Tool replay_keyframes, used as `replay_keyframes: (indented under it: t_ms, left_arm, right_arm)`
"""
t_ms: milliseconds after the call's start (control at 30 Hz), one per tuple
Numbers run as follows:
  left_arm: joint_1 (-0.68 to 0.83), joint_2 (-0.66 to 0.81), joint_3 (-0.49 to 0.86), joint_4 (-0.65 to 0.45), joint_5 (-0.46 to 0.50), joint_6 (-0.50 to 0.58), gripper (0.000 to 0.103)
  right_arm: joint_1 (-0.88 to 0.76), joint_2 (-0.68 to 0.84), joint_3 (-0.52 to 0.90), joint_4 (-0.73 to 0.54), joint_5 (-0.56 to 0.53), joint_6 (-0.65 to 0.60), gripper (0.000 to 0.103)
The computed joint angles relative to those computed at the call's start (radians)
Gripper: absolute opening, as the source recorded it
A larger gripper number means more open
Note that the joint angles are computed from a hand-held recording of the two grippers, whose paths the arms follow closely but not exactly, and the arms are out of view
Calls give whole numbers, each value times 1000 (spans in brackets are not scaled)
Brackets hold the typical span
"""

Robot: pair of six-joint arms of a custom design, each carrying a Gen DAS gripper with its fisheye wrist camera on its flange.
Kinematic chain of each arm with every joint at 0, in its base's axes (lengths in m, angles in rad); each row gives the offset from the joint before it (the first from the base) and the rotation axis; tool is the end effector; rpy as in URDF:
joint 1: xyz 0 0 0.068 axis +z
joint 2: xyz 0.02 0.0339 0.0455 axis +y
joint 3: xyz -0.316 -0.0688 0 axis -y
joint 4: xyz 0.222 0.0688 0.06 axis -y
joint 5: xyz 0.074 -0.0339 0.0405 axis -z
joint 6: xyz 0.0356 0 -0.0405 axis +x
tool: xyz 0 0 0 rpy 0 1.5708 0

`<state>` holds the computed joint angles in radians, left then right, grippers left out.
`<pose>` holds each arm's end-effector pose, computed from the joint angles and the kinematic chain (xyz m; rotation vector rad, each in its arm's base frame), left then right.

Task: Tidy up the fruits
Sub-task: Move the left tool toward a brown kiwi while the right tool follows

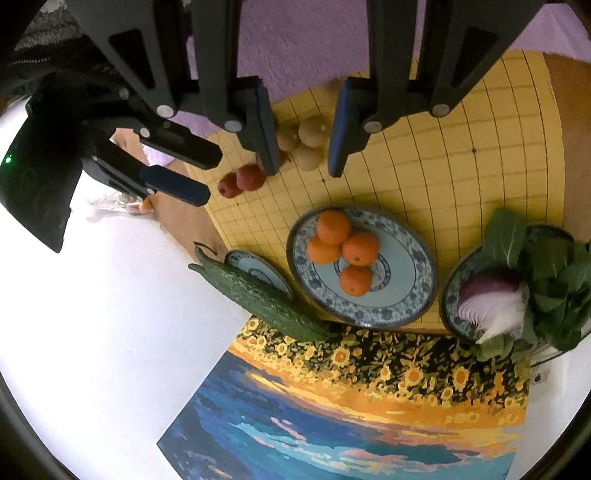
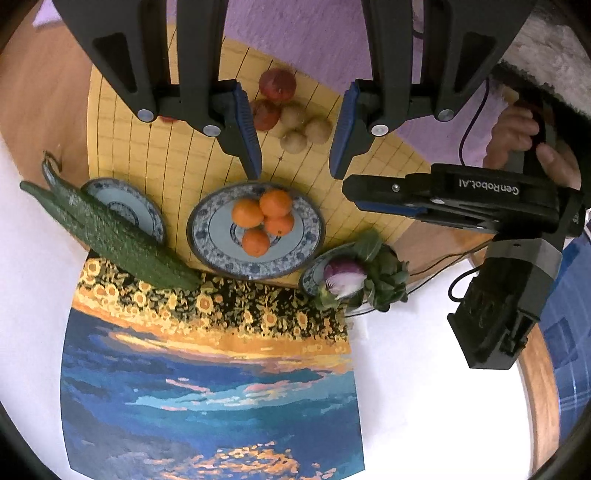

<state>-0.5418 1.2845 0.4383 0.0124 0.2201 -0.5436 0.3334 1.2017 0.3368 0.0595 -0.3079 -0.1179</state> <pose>0.1639 -0.1077 0.2097 0.1052 2.5199 -0.7409 0.1575 0.0660 0.2004 -0.6753 2.2794 0.4688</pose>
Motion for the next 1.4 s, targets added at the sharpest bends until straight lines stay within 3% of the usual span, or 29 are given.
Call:
replay_keyframes:
  t_ms: [633,1067,1400]
  left_arm:
    - [-156,-46,-113,-17,-84,-135,27]
    - [-354,-23,-190,58,-183,-249,27]
    - [-341,-26,-175,60,-178,-230,27]
  right_arm:
    - [68,-4,-113,0,81,128,40]
    - [197,-32,-204,22,154,241,40]
    - [199,-128,-205,-35,161,257,40]
